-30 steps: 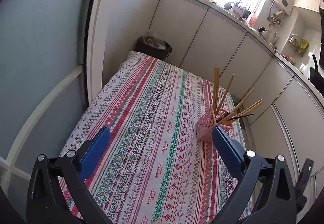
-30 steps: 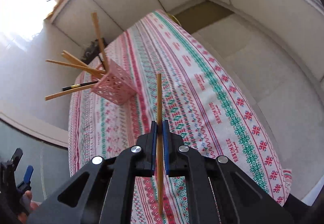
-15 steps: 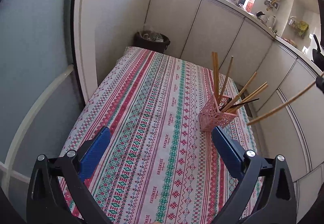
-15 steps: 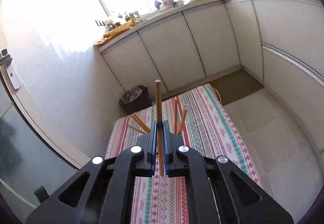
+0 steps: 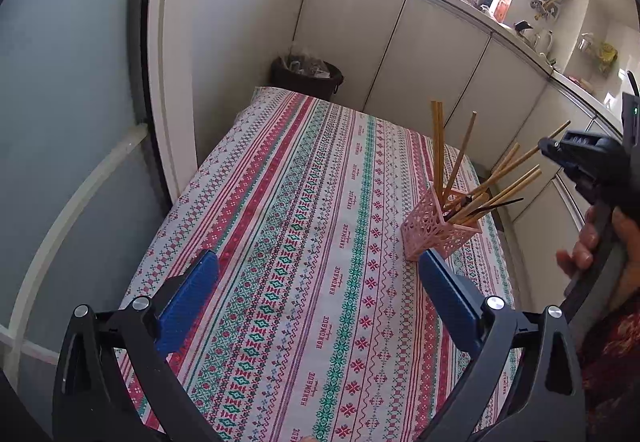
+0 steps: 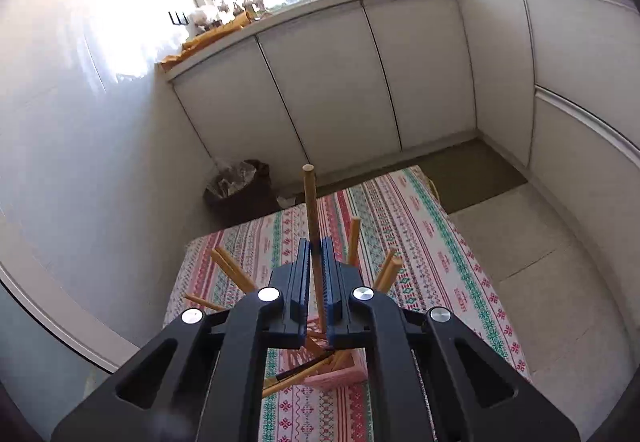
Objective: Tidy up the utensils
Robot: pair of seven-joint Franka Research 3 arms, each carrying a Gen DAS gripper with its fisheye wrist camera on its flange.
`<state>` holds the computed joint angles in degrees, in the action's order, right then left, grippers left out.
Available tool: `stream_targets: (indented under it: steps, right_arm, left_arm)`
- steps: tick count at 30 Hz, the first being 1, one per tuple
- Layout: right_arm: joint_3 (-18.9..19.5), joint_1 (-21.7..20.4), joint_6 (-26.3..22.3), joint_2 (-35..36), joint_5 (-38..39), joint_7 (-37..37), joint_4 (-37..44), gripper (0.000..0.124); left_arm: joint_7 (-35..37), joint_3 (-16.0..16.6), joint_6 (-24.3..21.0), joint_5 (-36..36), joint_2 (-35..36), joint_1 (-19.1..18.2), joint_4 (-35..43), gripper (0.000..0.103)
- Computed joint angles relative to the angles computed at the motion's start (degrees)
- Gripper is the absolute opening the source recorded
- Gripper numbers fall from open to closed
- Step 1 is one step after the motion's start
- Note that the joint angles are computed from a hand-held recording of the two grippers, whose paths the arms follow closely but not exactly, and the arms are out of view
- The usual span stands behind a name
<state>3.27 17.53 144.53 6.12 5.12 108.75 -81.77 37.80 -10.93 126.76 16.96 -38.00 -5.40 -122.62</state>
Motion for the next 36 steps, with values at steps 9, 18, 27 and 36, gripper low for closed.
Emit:
stream_targets:
  steps: [9,18,27,36]
  right_arm:
    - [1.9,-1.6,4.5,-14.3,-5.8,3.7,-16.3,0.046]
    - [5.9,-8.4,6.2,-31.5,-10.1,8.5,-35.0,0.079]
    - [8.4,-13.6,2.0,-45.5,-9.8,7.2,-43.2,0.093]
    - [8.6,-16.7,-5.1,-53.8,-8.0,5.9,-45.0,0.096]
  left_arm:
    - [-1.8,-2.8,0.4,3.3,1.5,0.5,2.1,0.096]
    - [-9.7,-9.2,1.2,13.5,0.4,2.7,6.9,0.096]
    - [-8.9,-17.6,-13.2,20.3,2.8,1.8,14.8,0.096]
    - [-10.2,-19.0,-19.8,21.5,2.9,-2.9,18.2,0.096]
